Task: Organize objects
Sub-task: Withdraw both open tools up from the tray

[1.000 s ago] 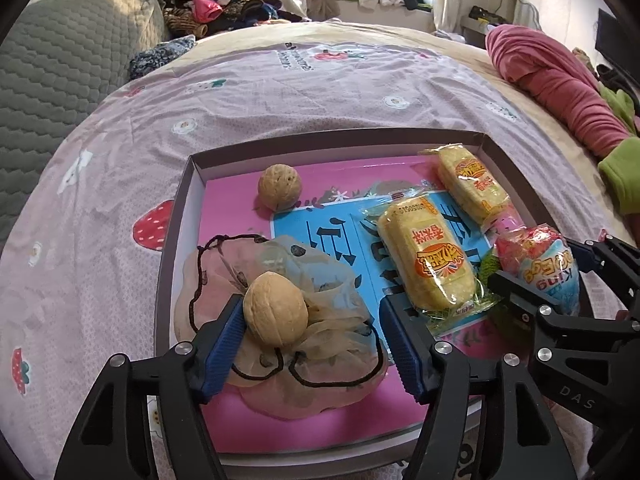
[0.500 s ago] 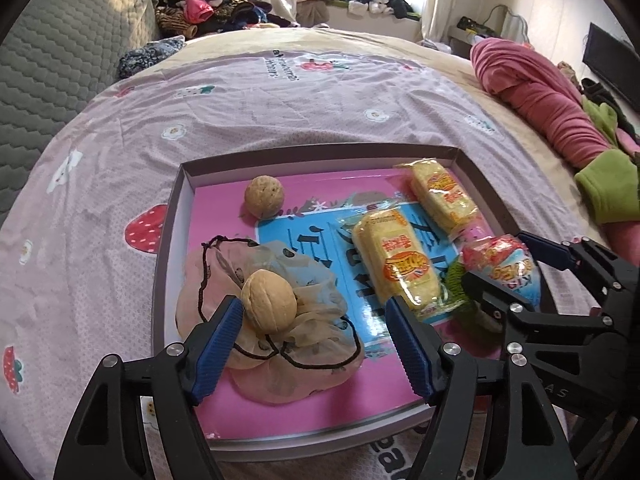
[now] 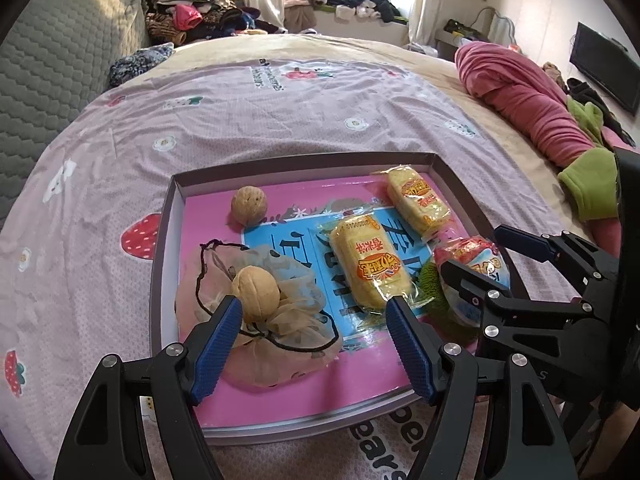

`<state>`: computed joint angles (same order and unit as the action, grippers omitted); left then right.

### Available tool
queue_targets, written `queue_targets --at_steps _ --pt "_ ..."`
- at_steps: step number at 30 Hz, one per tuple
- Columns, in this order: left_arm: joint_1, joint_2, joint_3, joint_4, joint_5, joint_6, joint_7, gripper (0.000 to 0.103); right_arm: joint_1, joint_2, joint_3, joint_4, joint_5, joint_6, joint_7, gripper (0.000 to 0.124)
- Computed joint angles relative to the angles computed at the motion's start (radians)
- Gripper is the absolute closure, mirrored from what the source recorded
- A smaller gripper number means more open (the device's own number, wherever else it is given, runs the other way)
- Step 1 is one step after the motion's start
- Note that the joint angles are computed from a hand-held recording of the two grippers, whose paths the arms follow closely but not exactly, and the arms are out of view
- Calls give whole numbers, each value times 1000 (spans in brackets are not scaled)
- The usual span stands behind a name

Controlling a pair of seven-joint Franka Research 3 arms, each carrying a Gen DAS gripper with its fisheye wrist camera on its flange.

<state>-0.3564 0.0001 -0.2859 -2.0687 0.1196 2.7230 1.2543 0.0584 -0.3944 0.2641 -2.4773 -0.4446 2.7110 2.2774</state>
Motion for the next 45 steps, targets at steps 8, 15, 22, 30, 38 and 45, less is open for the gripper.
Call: queue_targets --at_steps 8,15,22,30,38,45 --pt "1 -19 2 -9 47 7 -43 21 -10 -14 9 -5 -8 8 16 49" --pt "6 -30 6 -11 98 11 -98 16 -27 -31 19 -11 -16 29 42 43" --pt "15 -40 3 -17 187 29 -179 16 -60 -53 46 -18 -41 54 83 35" --pt "25 -50 4 -12 276 11 -280 15 -105 -86 85 -26 -67 78 128 28" --pt "26 -66 0 -13 328 -12 -330 15 -146 -148 115 -48 -82 127 171 22" --pt "32 -96 -6 -30 362 -13 -375 15 -201 -222 176 -64 -51 154 184 22"
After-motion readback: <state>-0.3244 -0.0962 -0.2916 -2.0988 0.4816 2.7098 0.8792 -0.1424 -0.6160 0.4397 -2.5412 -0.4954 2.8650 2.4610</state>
